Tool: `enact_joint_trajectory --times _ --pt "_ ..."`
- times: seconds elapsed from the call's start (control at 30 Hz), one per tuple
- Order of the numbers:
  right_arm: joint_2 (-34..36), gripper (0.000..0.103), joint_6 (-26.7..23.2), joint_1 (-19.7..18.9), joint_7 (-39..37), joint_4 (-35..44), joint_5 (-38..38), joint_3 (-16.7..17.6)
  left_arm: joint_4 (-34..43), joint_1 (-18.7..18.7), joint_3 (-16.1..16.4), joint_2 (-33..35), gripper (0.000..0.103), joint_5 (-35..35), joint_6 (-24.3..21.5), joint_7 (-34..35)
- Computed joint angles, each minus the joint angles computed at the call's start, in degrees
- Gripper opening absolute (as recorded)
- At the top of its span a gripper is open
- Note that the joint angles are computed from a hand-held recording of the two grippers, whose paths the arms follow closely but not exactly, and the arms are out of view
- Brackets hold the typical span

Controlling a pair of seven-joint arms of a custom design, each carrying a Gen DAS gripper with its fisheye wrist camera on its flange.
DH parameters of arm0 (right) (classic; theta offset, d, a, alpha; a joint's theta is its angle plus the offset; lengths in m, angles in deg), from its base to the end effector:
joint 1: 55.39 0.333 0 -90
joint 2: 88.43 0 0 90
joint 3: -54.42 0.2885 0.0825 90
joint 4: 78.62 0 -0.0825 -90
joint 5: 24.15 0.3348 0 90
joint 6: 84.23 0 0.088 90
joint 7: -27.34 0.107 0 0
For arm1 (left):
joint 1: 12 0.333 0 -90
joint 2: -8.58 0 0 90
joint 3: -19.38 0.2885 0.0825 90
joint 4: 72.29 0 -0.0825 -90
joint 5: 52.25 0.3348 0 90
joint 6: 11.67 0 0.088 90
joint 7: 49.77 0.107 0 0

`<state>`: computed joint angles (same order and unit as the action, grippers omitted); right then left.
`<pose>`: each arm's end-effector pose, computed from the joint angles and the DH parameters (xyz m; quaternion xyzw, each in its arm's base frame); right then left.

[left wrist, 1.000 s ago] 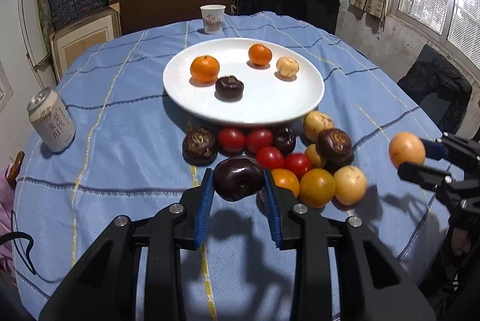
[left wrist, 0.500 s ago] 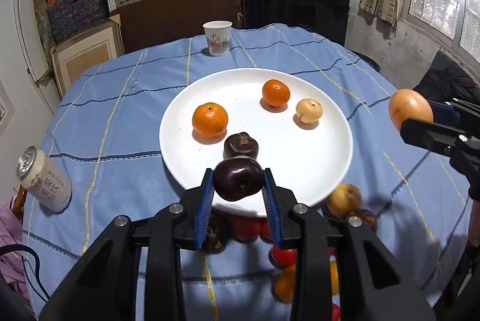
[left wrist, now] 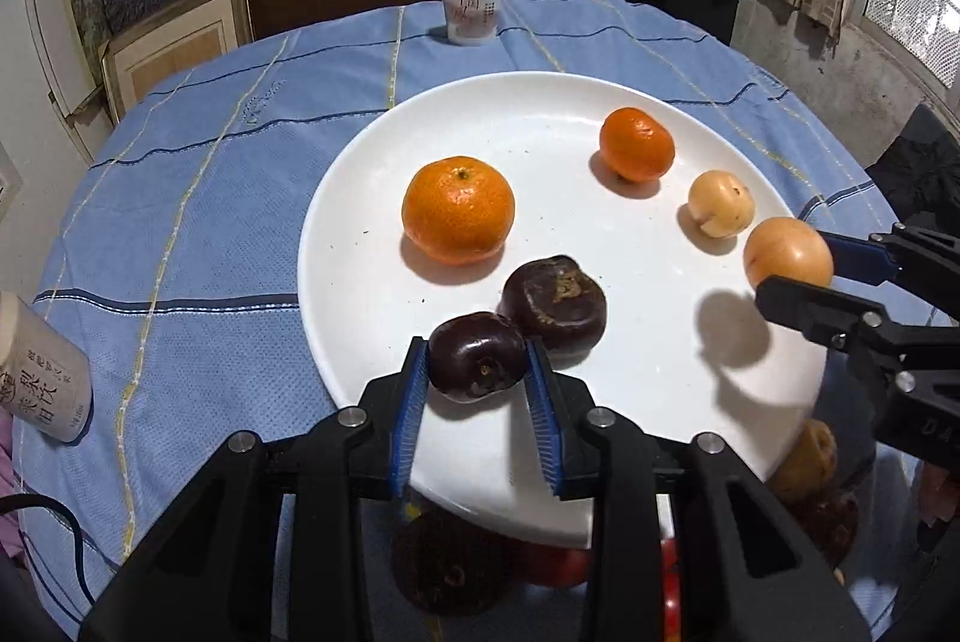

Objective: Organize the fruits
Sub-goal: 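Place both held fruits on the white plate and open both tools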

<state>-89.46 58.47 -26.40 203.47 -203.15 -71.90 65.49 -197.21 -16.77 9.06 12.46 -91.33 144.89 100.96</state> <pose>0.3949 0.3375 0.4332 -0.5938 0.7322 -0.2352 0.2366 0.5248 -0.1154 0.4097 -0.3781 0.8735 -0.2779 0.1297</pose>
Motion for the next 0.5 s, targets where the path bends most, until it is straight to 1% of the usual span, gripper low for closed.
enact_joint_trajectory --times 0.07,0.1,0.17,0.23,0.27,0.3,0.33,0.4,0.5 --pt "0.9 0.044 0.53 -0.26 -1.01 0.38 1.08 -0.32 0.15 -0.3 0.01 0.56 0.032 1.74 0.51 -1.32" --pt "1.2 0.045 0.35 -0.26 -1.34 0.62 1.28 -0.41 -0.03 -0.45 -0.13 0.7 0.032 2.02 1.53 -1.29" --pt "1.95 0.045 0.36 -0.26 -2.24 1.19 1.86 -0.63 -0.21 -0.49 -0.27 0.58 0.033 2.17 1.9 -1.44" --pt "2.56 0.045 -0.4 -0.01 -2.68 1.85 2.06 -0.69 -0.04 -0.5 -0.29 0.71 0.041 2.48 1.76 -1.95" --pt "2.59 0.046 -0.52 0.06 -2.7 1.92 1.9 -0.8 0.02 -0.33 -0.41 0.58 0.045 1.58 1.37 -1.33" --pt "2.37 0.051 -1.02 0.31 -1.76 1.92 0.79 -0.75 -0.18 -0.31 -0.47 0.33 0.049 1.11 1.45 -0.94" --pt "2.09 0.053 -1.59 0.56 -1.01 1.9 -0.12 -0.64 -0.72 -0.35 -0.59 -0.22 0.051 0.27 2.08 -0.18" --pt "1.34 0.053 -2.43 0.84 -0.84 1.65 -0.44 -0.41 -1.55 -0.45 -0.54 -1.16 0.061 -1.12 2.82 0.87" --pt "-0.53 0.053 -4.01 1.18 0.38 0.75 -1.09 0.18 -2.66 -0.4 0.07 -3.44 0.061 -4.7 1.96 3.28"
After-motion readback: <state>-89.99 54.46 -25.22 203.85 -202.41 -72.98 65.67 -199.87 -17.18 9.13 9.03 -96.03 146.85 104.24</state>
